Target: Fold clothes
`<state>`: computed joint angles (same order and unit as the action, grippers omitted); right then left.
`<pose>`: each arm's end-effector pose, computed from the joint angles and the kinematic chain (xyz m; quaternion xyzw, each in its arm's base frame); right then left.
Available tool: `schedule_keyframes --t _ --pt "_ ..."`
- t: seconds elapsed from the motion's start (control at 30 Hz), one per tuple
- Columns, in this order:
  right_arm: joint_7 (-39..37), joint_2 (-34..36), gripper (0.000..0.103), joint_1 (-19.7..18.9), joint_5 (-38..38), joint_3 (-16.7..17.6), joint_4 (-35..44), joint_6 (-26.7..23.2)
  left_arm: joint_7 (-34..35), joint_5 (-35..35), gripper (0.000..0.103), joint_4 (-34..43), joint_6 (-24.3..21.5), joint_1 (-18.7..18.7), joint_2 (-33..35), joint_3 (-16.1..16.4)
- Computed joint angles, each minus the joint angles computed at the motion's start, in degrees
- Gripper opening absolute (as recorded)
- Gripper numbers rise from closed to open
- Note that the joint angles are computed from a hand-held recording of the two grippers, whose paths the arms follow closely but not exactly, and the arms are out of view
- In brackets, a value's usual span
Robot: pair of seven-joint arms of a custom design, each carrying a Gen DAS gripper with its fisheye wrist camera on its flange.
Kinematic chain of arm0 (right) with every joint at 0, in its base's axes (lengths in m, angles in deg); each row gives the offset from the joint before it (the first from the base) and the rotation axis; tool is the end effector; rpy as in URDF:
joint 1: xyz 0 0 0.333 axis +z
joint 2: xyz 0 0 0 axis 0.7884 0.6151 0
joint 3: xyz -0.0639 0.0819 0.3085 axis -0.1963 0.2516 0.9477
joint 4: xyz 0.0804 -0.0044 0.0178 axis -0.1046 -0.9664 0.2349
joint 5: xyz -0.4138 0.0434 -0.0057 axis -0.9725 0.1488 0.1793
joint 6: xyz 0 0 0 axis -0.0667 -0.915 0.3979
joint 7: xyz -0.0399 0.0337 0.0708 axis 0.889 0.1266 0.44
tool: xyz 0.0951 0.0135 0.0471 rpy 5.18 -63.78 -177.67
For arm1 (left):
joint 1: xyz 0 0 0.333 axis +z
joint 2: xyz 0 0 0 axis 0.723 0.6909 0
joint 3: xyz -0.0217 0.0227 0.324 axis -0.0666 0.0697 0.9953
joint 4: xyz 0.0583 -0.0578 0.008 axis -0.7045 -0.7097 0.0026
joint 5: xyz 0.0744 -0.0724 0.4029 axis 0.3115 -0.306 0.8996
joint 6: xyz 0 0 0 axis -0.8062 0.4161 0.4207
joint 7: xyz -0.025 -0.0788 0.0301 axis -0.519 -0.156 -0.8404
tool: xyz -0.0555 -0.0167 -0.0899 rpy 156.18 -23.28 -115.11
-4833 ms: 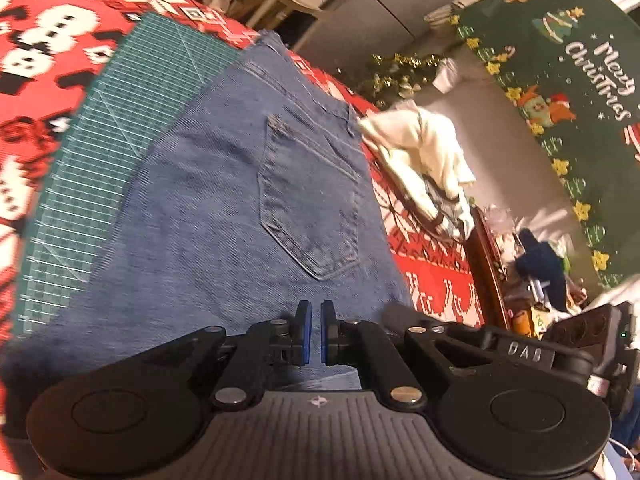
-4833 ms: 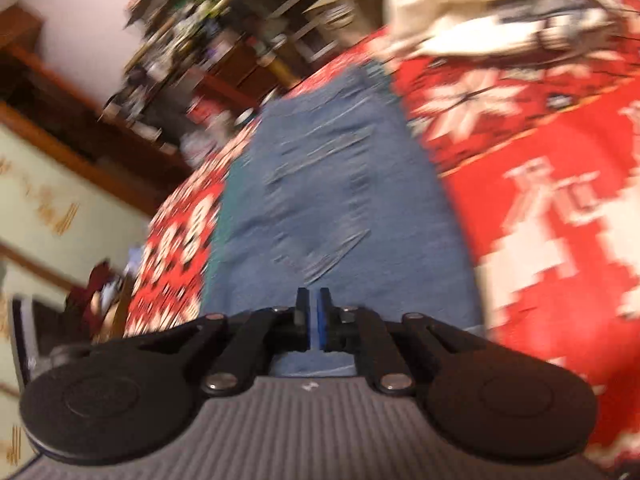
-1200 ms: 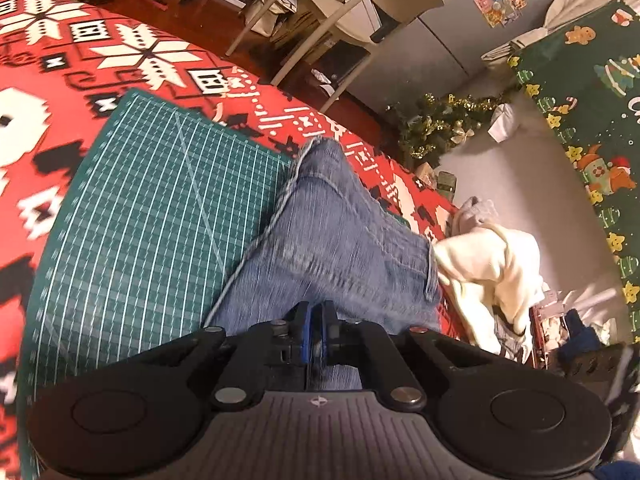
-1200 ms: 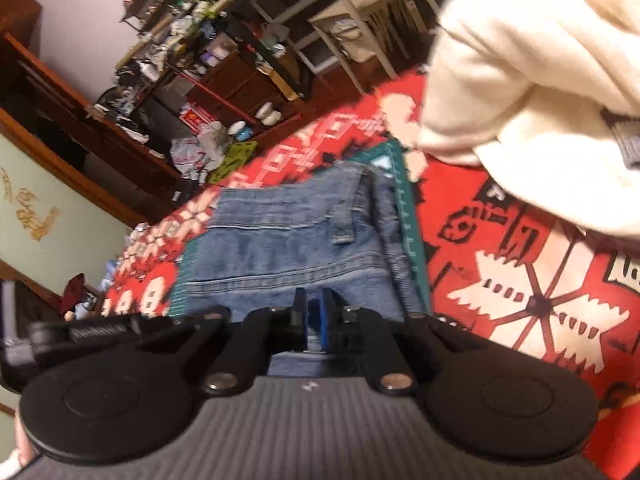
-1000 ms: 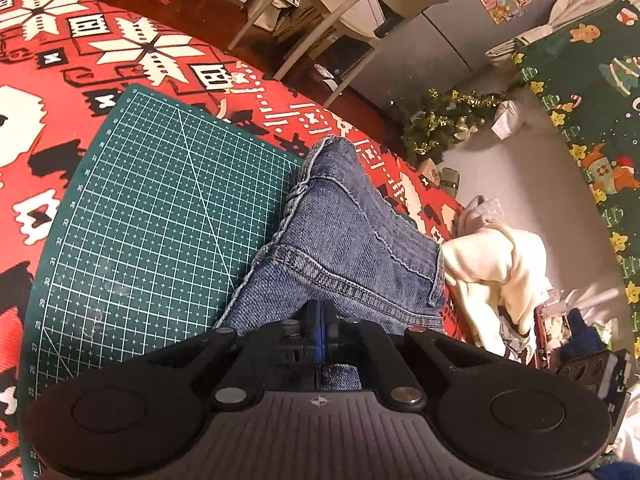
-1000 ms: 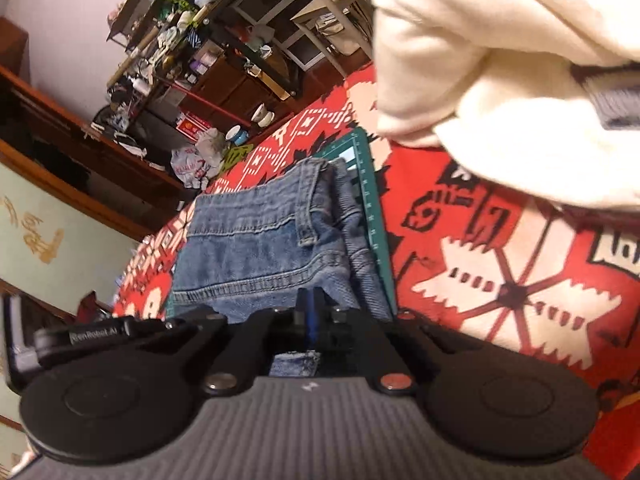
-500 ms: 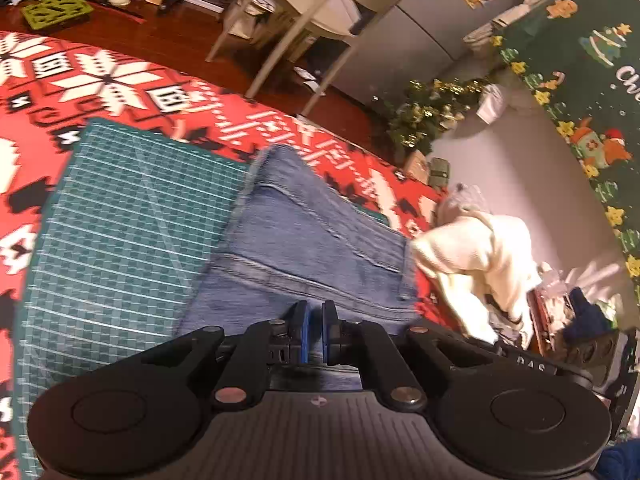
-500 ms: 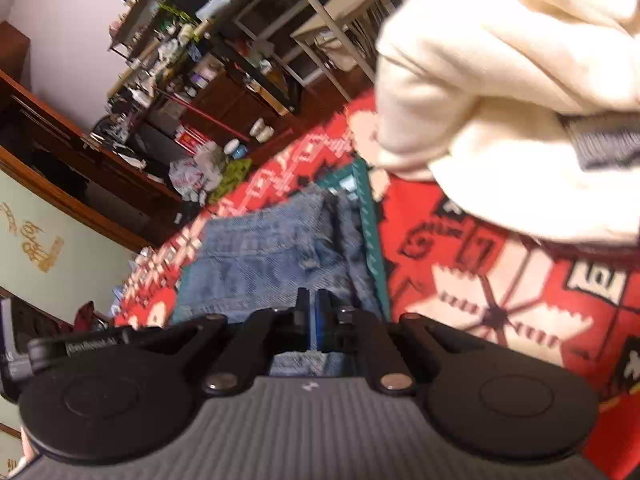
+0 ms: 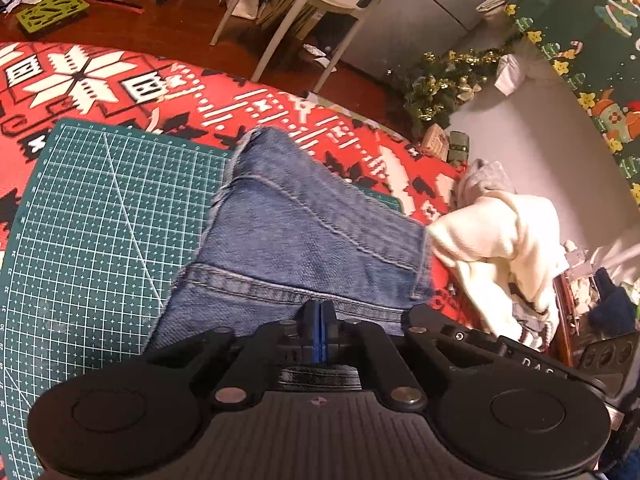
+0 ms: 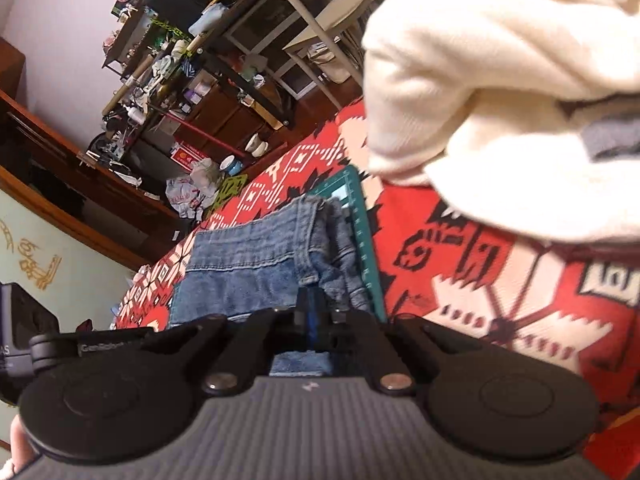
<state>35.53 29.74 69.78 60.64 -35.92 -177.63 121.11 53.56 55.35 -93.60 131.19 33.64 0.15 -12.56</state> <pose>0.5931 0.2721 0.4337 -0.6158 0.6411 0.0717 0.4525 0.5384 -0.2225 0.5092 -0.7648 0.5345 -0.3590 0.0209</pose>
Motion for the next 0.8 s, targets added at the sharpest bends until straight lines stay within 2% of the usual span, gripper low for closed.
schedule_keyframes --t 0.07,0.13,0.23,0.3,0.43,0.47,0.63,0.7,0.73,0.8 --pt "-0.63 -0.37 0.000 -0.52 1.31 -0.08 0.04 -0.43 2.04 -1.85 0.005 -0.31 1.25 -0.36 -0.56 0.34" --pt "-3.09 -0.65 0.007 -1.04 4.95 0.01 0.28 -0.57 0.88 -0.24 0.005 -0.49 2.07 0.24 -0.66 0.31" --pt "-7.75 -0.59 0.007 -1.31 10.30 -0.20 1.08 -2.22 -0.37 0.83 0.005 -0.44 2.71 0.84 -0.32 0.62" --pt "-7.88 0.00 0.007 -0.56 9.43 -0.51 1.68 -2.11 -0.26 0.09 0.004 0.17 1.90 1.08 1.04 0.96" --pt "-3.35 1.11 0.006 1.33 2.54 -0.61 1.72 1.41 -1.43 0.86 0.003 0.26 4.01 1.64 2.59 0.59" --pt "-1.70 1.49 0.000 1.53 0.94 -0.55 1.70 2.17 -1.86 1.03 0.003 0.56 4.24 1.72 3.04 0.48" --pt "-1.33 1.05 0.001 0.04 0.81 0.32 1.11 2.52 -1.42 1.20 0.003 3.19 1.76 2.14 4.02 0.35" --pt "-0.71 0.56 0.018 -0.20 -0.49 0.05 1.33 2.78 1.74 -1.36 0.006 3.62 2.29 2.14 3.30 0.50" --pt "-0.40 0.33 0.021 -0.33 -1.15 -0.08 1.46 2.90 3.59 -2.92 0.006 3.82 2.67 2.07 2.90 0.64" --pt "0.84 0.25 0.025 -0.48 -3.68 -0.53 2.16 2.57 6.15 -3.85 0.021 4.30 2.87 2.20 2.03 1.01"
